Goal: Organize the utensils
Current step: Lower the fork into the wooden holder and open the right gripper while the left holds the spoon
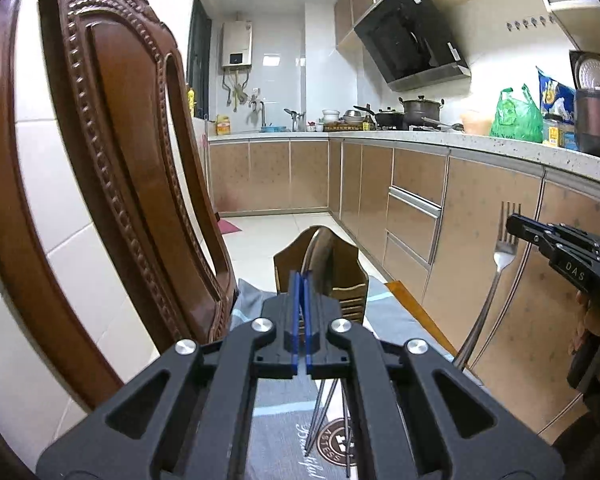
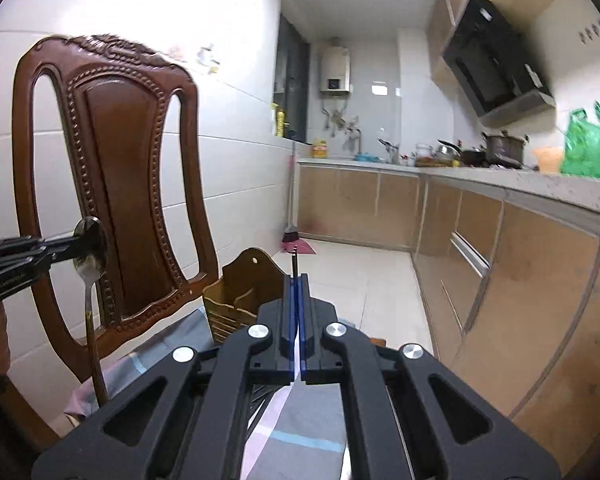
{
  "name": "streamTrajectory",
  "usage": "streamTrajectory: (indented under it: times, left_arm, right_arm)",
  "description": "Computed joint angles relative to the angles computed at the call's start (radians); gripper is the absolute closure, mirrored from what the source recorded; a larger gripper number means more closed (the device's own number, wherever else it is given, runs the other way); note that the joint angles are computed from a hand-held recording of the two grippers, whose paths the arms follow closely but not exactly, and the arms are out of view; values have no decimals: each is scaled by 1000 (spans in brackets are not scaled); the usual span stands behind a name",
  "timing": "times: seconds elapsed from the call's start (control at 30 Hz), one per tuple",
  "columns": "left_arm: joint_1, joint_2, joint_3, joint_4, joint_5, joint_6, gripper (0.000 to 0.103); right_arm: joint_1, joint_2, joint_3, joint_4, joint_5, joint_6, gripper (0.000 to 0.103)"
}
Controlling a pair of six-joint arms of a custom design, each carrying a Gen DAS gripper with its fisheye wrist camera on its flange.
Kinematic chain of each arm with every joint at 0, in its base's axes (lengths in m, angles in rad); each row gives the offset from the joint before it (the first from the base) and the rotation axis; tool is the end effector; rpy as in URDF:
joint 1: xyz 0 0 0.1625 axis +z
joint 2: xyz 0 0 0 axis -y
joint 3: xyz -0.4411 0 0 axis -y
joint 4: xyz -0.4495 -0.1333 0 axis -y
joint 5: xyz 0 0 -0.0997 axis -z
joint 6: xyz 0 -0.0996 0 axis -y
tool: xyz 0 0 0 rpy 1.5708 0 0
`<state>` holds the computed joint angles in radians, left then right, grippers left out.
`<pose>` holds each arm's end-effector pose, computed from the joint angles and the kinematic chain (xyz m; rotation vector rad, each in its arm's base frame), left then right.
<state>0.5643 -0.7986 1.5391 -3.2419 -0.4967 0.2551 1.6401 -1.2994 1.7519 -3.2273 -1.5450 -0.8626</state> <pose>-0.5048 -0.5809 0.2268 0.7159 2.0217 -1.4087 0.1806 -0.6402 0.4483 1.0482 -2.0392 1.4644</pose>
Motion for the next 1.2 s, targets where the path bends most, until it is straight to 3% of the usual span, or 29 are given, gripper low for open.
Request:
streamTrajectory:
  times: [0.37,0.83,0.97,1.2]
  left_arm:
    - [21,-6,14,85,-3,-122,102]
    - [36,3,-7,73,-2,-112,102]
    - [42,6,-10,36,-7,-96,102]
    - [62,6,-25,33,-33,-99,102]
  right_arm:
    - [8,15,23,-31,-55,-7,101]
    - [22,42,-1,-36,-86,-12,101]
    - [62,124,-80,-124,-147,-57,101]
    - [145,383,-402,-214,-257,-115,101]
